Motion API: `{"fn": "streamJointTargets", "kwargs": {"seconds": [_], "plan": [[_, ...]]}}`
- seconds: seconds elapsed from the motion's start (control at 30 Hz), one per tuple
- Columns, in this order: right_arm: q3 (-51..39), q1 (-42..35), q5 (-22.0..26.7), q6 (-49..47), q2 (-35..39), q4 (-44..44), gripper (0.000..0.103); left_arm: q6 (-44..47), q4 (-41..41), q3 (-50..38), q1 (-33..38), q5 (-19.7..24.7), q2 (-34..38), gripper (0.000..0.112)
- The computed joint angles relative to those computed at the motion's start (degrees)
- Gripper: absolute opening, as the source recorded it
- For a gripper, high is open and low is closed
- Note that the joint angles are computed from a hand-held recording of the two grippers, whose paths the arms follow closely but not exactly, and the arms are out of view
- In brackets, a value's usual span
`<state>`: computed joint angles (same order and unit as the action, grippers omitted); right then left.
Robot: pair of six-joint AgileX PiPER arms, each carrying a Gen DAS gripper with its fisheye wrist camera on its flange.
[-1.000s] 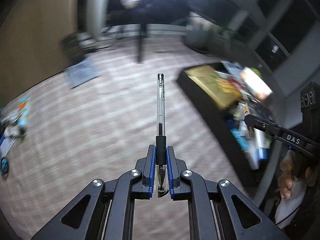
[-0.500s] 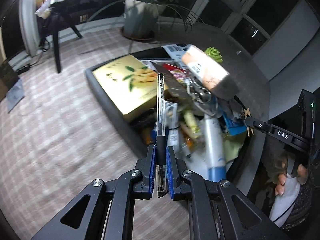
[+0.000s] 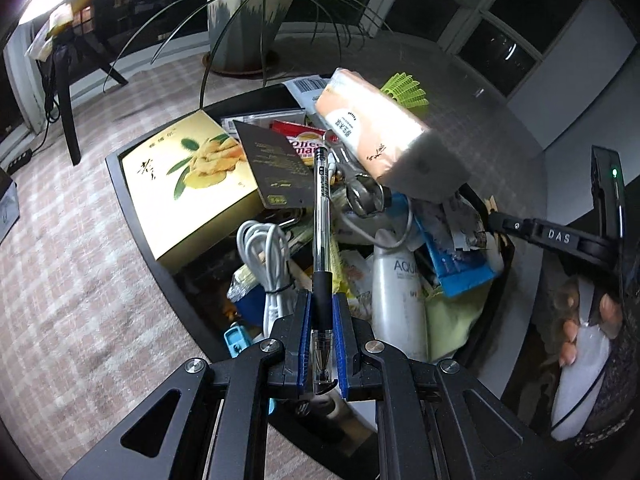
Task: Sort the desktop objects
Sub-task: 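Carry pen and clothespin to the black tray and open both tools, then return both tools to the items by the wooden board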
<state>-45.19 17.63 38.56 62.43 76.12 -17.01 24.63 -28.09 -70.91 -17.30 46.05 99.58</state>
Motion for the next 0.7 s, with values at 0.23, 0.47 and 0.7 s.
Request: {"fn": "streamJointTargets", "kwargs": {"seconds": [0.23,0.47,0.7], "plan": [[-3.54,-3.44,3.04,-7.35,3.21,2.21,0.025,-0.09,0.16,-1.5,-0.49,0.27,0.44,0.019],[-6.01,0.67,6.5,-1.79,2.85,-2.7,0.041,1.35,0.31,-1.1,1.62,1.44,-1.25,0.025],[-12.6,8.14,11.32,1.92,5.23,-5.65,0.041,5.04,0.88,1.43,8.38,2.46,-4.74,0.025]]}}
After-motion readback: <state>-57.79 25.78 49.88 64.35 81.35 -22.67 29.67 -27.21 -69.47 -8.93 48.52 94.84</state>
